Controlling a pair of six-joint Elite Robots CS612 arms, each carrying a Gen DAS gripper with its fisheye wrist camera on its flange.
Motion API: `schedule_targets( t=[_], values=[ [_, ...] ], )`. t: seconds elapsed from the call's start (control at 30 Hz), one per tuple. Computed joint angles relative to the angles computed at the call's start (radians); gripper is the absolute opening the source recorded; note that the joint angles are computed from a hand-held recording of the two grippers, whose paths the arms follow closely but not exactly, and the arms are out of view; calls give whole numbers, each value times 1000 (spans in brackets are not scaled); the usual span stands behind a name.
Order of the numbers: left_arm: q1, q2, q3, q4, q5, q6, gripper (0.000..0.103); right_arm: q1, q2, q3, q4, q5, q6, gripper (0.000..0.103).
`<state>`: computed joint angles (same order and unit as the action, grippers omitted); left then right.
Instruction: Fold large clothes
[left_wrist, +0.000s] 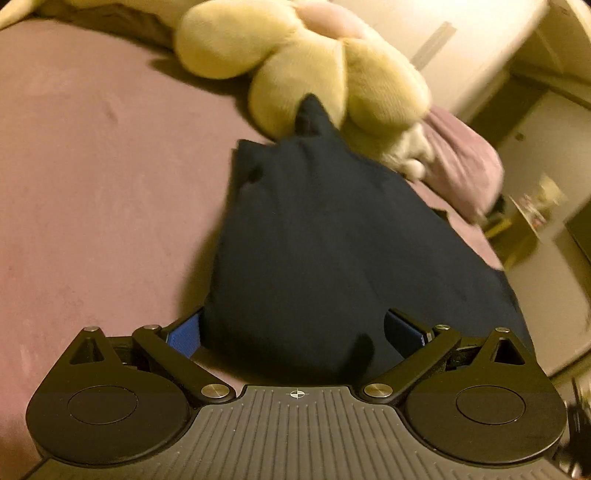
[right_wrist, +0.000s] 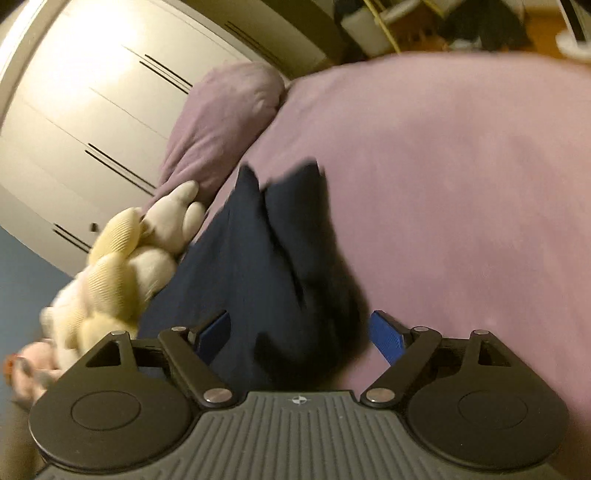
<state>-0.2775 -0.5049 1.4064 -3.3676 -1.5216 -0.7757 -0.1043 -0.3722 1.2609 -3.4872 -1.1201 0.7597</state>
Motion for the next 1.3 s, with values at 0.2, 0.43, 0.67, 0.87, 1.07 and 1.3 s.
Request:
schedule_targets(
  t=[0.2,0.43,0.67,0.87,1.07,1.3],
  values=[
    [25,45,-93,82,-56,-190,93,6,22,-41,3,8,141,76],
    [28,56,-123,94,-60,-217,51,13,96,-175,46,16,331,48],
    [28,-16,6,-91,-123,-185,37,-5,70,-115,-30,87,298,27],
    [19,-119,202,-166,-154,-124,36,-29,-11,51,-121,152,220,23],
    [2,-206,403,-215,-160,-146,44,-54,-119,265,-104,210,78,23],
    [-36,-264,480,-149,95,-200,60,-57,-223,440,-38,85,-106,48]
  ],
)
